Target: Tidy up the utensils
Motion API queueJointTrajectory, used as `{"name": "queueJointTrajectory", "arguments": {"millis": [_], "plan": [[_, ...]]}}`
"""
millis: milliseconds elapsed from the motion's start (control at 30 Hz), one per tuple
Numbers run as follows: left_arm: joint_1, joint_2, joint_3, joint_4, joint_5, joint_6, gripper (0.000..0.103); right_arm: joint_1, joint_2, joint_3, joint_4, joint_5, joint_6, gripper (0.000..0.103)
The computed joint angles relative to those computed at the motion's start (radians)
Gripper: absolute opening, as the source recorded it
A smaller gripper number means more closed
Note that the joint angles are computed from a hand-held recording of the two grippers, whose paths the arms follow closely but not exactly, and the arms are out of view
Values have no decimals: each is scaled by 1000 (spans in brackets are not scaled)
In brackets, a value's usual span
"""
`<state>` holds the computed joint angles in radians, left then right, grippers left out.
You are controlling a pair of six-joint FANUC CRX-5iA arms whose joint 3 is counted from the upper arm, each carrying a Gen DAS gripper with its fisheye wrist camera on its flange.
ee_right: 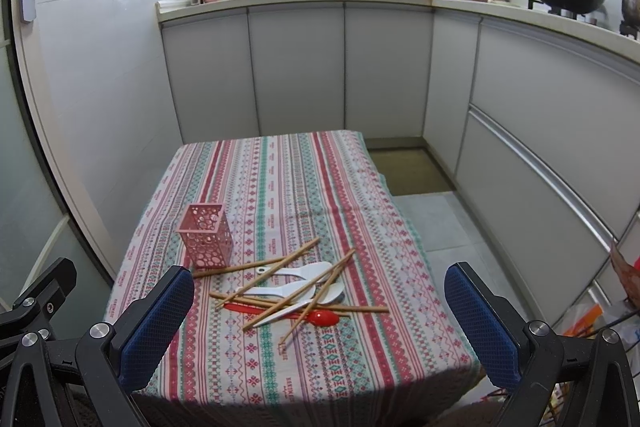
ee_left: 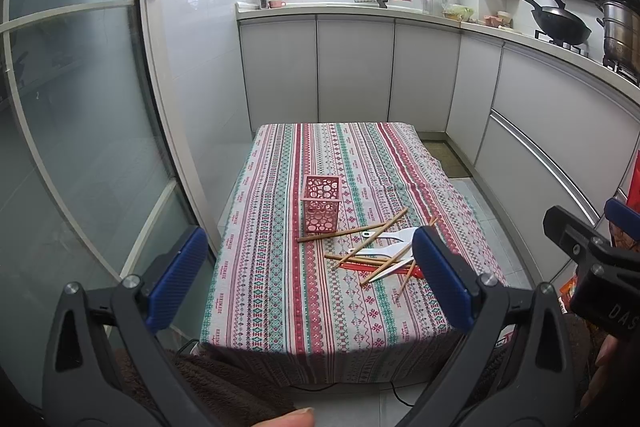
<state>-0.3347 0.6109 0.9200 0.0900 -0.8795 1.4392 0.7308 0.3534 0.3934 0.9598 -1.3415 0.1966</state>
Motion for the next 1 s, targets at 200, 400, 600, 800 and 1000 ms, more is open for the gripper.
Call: {"name": "queueJointTrajectory", "arguments": {"millis": [200, 400, 600, 800, 1000], "plan": [[0, 1, 4, -3, -4, 4, 102, 4, 10, 14, 0, -4, 5, 103], [0, -10, -16, -9, 7, 9, 102, 6, 15, 20, -2, -5, 8, 103], [-2, -2, 0, -16, -4, 15, 102, 6, 15, 19, -1, -4, 7, 103], [-2, 12, 23, -20, -14, 13, 102, -1, 17, 21, -14, -2, 14, 103], [-2, 40, 68, -25, -34, 19, 102, -16, 24, 29, -33, 2, 27, 103]]}}
